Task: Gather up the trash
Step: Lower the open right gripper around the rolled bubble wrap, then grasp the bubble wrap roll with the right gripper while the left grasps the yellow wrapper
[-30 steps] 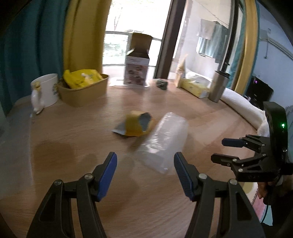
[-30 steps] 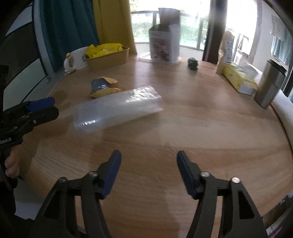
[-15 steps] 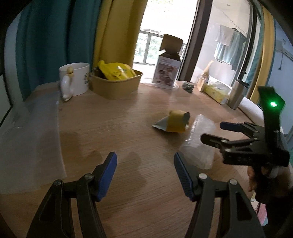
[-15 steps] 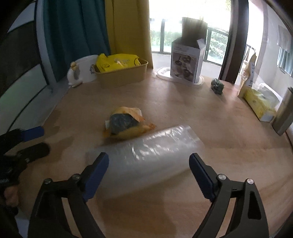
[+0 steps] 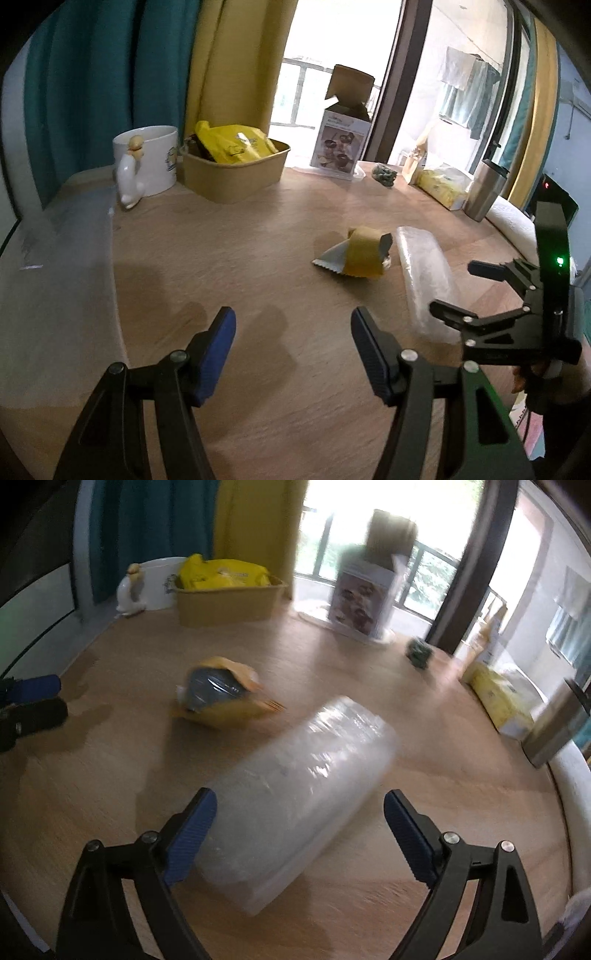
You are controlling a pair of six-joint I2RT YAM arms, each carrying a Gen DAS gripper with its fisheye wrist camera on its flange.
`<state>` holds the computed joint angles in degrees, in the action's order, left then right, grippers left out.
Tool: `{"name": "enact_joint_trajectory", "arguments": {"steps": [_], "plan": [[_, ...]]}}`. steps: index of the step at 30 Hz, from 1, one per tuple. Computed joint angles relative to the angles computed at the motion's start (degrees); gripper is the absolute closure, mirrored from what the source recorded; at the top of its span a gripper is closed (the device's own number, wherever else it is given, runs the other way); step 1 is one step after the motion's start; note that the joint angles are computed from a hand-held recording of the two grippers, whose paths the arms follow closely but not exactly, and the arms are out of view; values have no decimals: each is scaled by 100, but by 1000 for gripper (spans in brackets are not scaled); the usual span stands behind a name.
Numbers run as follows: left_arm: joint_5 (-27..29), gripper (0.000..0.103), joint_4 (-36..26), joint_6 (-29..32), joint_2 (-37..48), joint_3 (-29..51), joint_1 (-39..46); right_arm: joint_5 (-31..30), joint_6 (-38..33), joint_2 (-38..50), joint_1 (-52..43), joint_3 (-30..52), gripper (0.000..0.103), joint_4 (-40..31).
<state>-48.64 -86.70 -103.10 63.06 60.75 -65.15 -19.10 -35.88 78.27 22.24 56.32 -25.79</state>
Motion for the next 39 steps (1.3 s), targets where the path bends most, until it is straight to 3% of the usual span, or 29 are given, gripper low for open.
{"name": "enact_joint_trajectory", "arguments": {"steps": [10,14,19,20,21,22,25,34,35,36,39], "plan": [[282,35,1251,2171,83,157,1074,-986,117,685,-765,942,11,-759],[574,34,1858,3244,176,233,1691,-502,360,980,-338,982,11,-572],[757,34,2311,4268,636,488,2128,-509,372,1059,-385,829,11,-334],[759,34,2340,4381,739,531,2161,-550,335,1086,-437,833,13,-319],[807,34,2416,4555,877,586,2243,-614,347,1125,-509,850,35,-291],[859,34,2500,4677,941,602,2319,-660,378,1200,-584,919,43,-325],[1067,34,2715,5063,1226,663,2598,-980,296,1321,-806,1084,47,-461],[930,34,2608,5470,1918,981,2840,-1680,-268,1362,-1500,1196,55,-837],[900,45,2653,5511,1902,969,2823,-1738,-332,1354,-1582,1200,55,-883],[915,64,2679,5574,1907,975,2815,-1805,-409,1352,-1679,1206,55,-927],[930,71,2623,5522,1948,1048,2770,-1957,-602,1355,-1948,1238,55,-1060]]}}
